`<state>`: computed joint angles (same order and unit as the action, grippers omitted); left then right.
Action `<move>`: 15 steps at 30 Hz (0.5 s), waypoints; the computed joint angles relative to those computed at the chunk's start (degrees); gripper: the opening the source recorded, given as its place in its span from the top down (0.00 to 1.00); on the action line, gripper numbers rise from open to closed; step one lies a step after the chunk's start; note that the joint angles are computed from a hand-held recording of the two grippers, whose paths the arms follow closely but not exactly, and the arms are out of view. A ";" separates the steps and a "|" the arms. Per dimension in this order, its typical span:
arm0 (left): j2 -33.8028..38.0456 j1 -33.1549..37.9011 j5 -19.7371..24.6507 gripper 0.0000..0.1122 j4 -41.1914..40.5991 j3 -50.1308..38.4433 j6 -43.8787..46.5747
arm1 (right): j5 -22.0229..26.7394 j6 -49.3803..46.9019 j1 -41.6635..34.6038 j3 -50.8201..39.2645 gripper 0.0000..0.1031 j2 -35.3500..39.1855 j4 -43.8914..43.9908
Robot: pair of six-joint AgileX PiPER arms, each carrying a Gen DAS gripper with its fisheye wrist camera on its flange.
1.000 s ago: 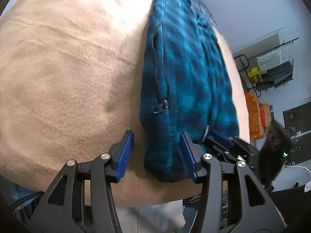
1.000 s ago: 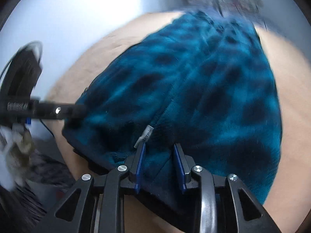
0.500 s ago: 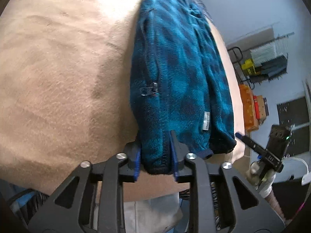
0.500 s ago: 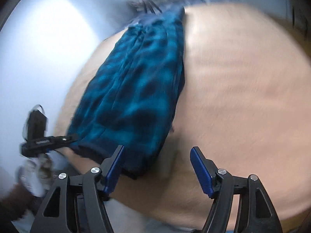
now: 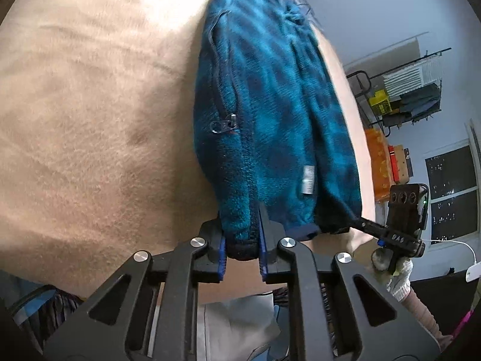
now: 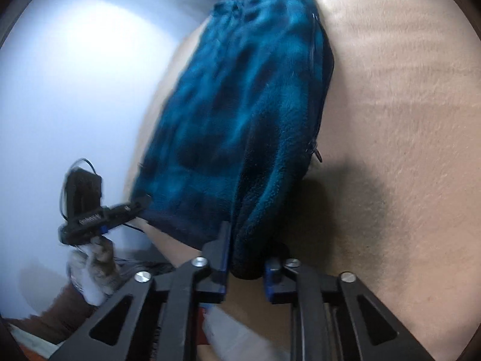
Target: Fold large clothes
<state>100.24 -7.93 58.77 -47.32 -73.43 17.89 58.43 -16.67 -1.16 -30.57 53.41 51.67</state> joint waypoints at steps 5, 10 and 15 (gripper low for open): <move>-1.59 0.04 -0.31 0.89 -0.41 0.24 0.21 | -0.02 2.29 0.31 -0.56 0.88 -2.30 -1.41; -2.08 0.37 0.22 0.89 -2.27 -0.72 -1.79 | 1.31 1.77 -1.60 -0.78 0.89 -2.46 1.58; -1.90 0.36 1.92 0.90 -3.16 -6.57 -4.92 | 6.22 0.64 -7.16 -5.96 0.89 -2.96 3.55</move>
<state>98.33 -7.58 60.70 -50.47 -80.00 12.96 64.65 -16.03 -8.32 -36.53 50.46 55.22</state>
